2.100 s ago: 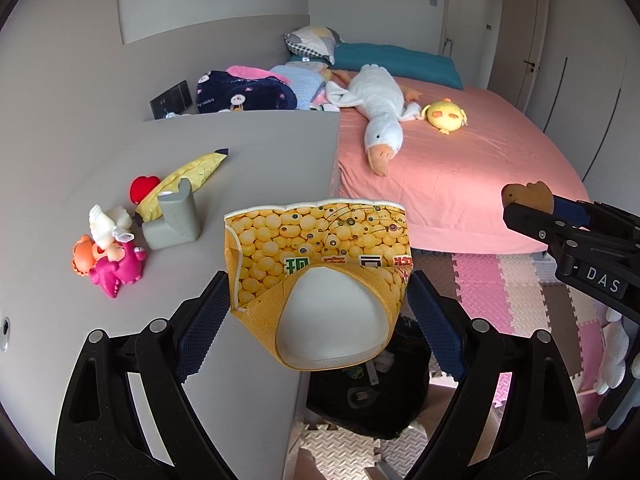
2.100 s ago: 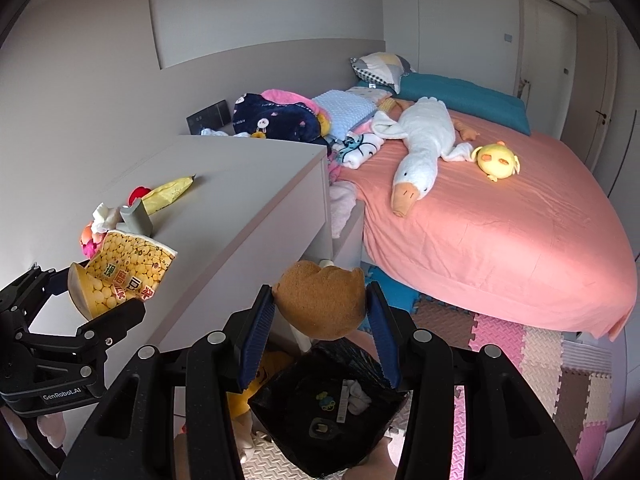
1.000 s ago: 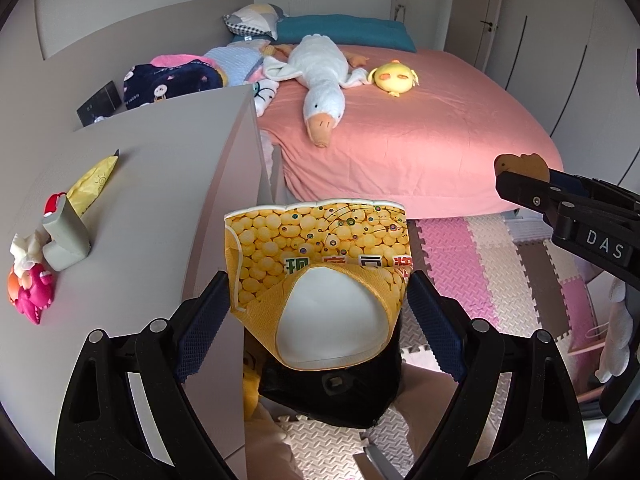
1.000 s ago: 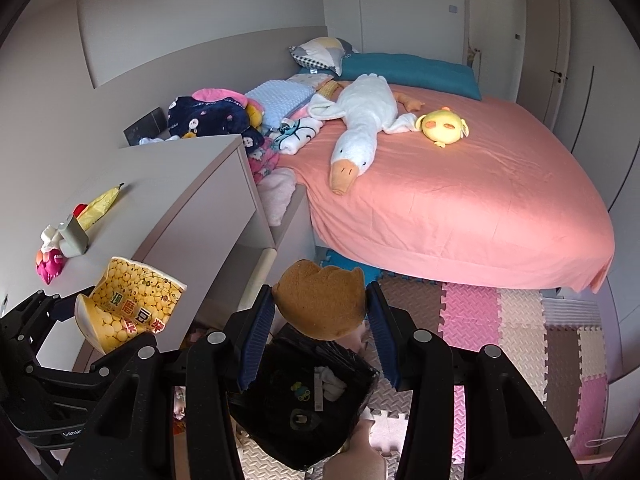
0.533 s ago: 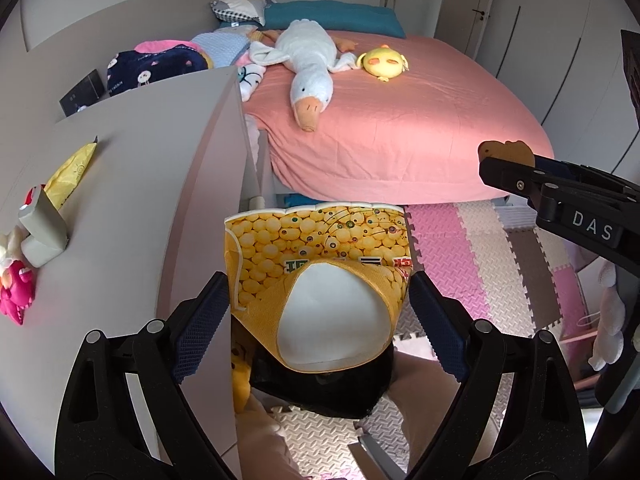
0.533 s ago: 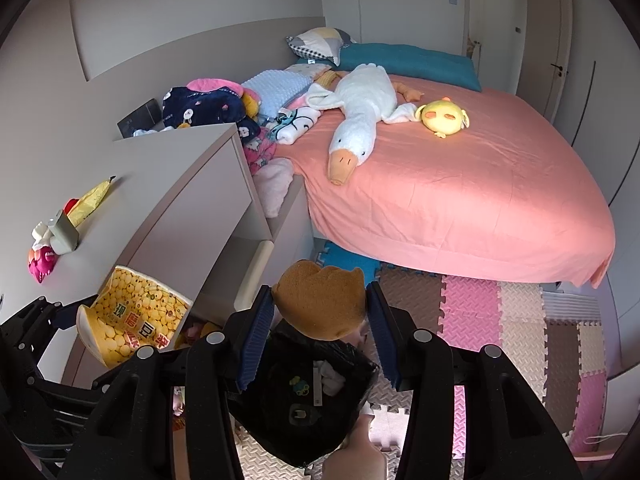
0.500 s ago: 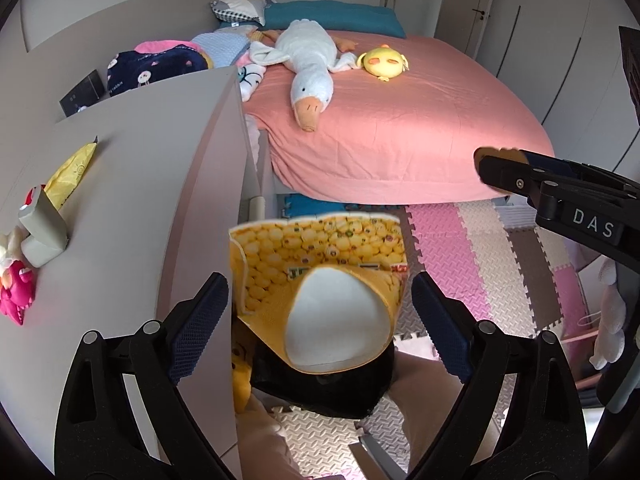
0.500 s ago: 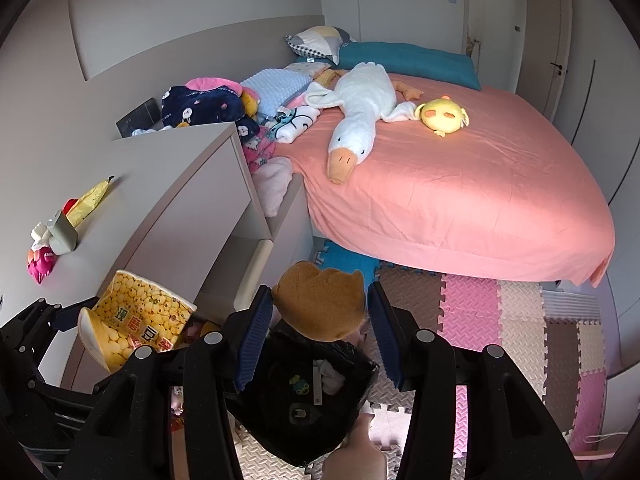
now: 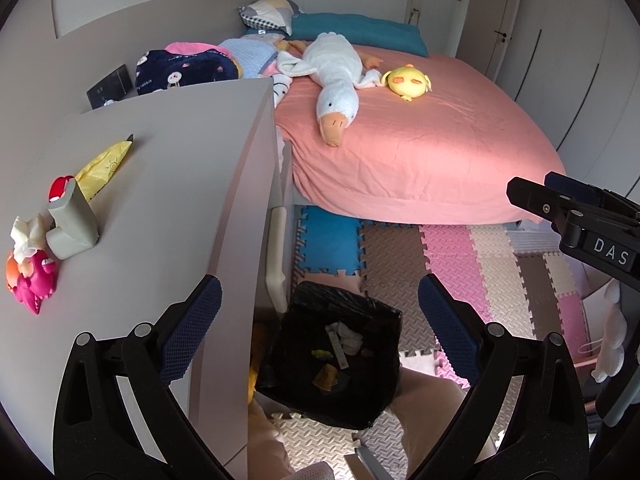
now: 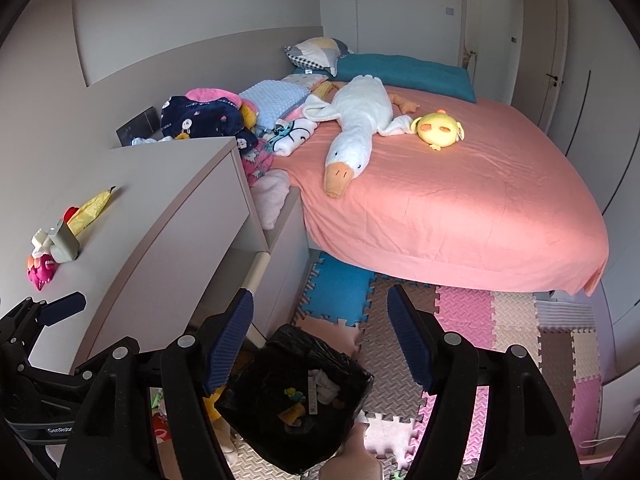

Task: Collect trash
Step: 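Open the left tool over the black bag while the right tool opens too, then grasp the pink doll toy with the left tool while the right tool grasps the grey holder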

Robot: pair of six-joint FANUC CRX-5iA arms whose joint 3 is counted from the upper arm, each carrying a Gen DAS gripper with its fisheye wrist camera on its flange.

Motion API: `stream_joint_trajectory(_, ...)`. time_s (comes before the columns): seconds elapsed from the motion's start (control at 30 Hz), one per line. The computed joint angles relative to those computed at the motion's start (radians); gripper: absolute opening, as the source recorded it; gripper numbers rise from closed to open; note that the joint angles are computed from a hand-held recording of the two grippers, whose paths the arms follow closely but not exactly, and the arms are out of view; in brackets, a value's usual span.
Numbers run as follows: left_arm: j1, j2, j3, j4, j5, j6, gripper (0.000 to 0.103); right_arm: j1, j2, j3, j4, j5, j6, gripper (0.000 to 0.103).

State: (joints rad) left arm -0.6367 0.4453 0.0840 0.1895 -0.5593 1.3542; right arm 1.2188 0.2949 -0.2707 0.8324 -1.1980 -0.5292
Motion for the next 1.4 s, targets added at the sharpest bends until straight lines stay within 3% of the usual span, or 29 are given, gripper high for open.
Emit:
stream_joint_trajectory(0.5,0.029,-0.037,-0.039,-0.026,0.019,0.016,0.095,-0.014,0.051,0.068,0.014,0.022,0.045,0.070)
stream_joint_trajectory(0.73,0.066,-0.070,-0.075,-0.030,0.035,0.028,0.095,-0.030,0.081,0.100,0.055,0.090,0.039,0.070)
stream_joint_trajectory(1.4,0.194,-0.143,-0.146,-0.120,0.039,0.148,0.095,-0.074,0.245,0.330,0.058,0.189,0.234,0.070)
